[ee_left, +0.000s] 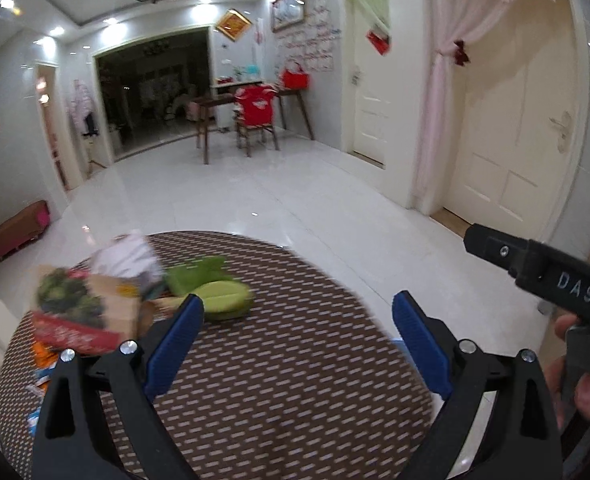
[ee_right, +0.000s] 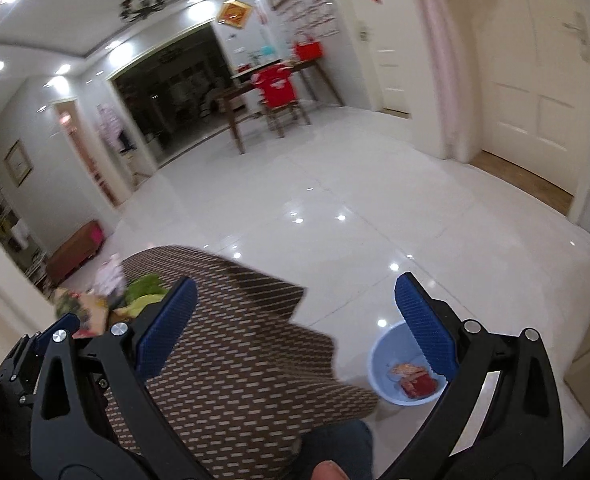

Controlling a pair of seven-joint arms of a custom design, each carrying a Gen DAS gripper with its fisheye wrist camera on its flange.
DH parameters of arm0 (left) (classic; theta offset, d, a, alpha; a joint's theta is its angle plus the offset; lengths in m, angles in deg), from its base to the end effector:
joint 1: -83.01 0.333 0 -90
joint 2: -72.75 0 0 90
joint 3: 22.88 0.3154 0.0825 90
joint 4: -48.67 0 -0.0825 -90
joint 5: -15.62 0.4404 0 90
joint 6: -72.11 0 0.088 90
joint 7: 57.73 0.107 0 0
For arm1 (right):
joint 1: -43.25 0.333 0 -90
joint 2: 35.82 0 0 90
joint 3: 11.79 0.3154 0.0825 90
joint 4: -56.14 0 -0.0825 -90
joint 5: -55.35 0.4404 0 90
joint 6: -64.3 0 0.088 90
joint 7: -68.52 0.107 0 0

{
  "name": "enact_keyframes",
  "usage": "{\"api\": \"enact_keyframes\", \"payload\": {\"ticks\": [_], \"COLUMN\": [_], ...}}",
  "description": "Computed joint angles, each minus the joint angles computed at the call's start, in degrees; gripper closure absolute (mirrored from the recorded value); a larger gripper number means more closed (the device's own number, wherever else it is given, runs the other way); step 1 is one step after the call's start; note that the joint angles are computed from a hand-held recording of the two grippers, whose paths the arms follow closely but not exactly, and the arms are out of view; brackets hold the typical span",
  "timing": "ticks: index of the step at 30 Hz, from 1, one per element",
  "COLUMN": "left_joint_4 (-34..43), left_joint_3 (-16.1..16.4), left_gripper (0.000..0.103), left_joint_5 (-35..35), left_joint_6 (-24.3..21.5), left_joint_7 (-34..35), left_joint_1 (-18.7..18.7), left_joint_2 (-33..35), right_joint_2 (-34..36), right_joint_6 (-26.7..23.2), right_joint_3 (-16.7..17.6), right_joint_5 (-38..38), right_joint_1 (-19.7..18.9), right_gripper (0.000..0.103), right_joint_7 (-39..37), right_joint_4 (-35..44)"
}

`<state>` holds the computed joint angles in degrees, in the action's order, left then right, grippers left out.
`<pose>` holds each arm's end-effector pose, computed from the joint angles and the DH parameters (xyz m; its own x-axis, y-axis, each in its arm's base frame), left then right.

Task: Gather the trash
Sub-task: 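Move both tools back over the table toward the tissue box, then grasp the blue-white tissue box with the right tool while the left tool grasps a blue wrapper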

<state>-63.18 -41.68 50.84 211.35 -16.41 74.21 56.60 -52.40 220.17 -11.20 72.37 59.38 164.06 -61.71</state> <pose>0.5046 -0.2882 0.6714 0.0508 -0.9974 -0.0501 -0.5818 0.0112 -0.8133 0.5535 0.1559 0.6619 0.1589 -0.9201 -0.3579 -0.6418 0.1792 -0.7456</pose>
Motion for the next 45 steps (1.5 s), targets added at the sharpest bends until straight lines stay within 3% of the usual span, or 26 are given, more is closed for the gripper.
{"api": "enact_keyframes", "payload": {"ticks": [3,6,11,17,24,31,32,33,39,45], "left_joint_4": [-5.3,-10.67,-21.14,-29.38,-35.81,-38.31,-38.52,-38.71,-37.7,-35.4], "left_joint_3": [0.88,1.05,1.9,1.92,2.39,3.38,3.74,4.13,4.61,5.79], "left_gripper": [0.01,0.01,0.01,0.01,0.01,0.01,0.01,0.01,0.01,0.01], "left_joint_5": [0.41,0.12,-2.57,-4.47,-6.37,-7.34,-7.49,-7.64,-7.61,-8.15], "left_joint_6": [0.32,-1.42,-4.44,-9.5,-16.98,-19.39,-19.08,-18.64,-15.53,-10.32], "left_joint_7": [-1.89,-2.93,-3.31,-2.27,-0.31,0.64,0.83,0.97,2.88,6.96], "left_joint_1": [1.14,3.3,6.22,9.52,11.53,13.22,13.26,13.39,14.66,14.73], "left_joint_2": [-5.53,-11.54,-23.55,-34.78,-44.02,-46.94,-47.19,-47.46,-44.87,-39.78], "right_joint_2": [1.62,2.62,6.46,11.6,19.1,27.84,28.93,29.07,24.41,17.82], "right_joint_6": [-3.8,-5.83,-11.43,-18.54,-26.18,-33.56,-34.17,-33.48,-28.29,-25.48], "right_joint_3": [-1.78,-1.16,1.67,6.21,10.57,13.15,13.15,13.08,13.39,11.64], "right_joint_5": [8.08,14.61,21.91,23.92,17.13,7.97,6.74,4.49,7.24,11.68], "right_joint_1": [5.47,9.19,11.91,13.25,14.58,16.44,16.69,17.23,16.29,14.59], "right_gripper": [0.006,0.006,0.006,0.006,0.006,0.006,0.013,0.023,0.039,0.043], "right_joint_7": [-9.97,-19.66,-31.72,-40.44,-47.62,-49.58,-49.04,-48.54,-49.73,-48.61], "right_joint_4": [2.88,4.22,8.74,14.25,22.35,32.15,33.26,32.94,25.25,16.93]}}
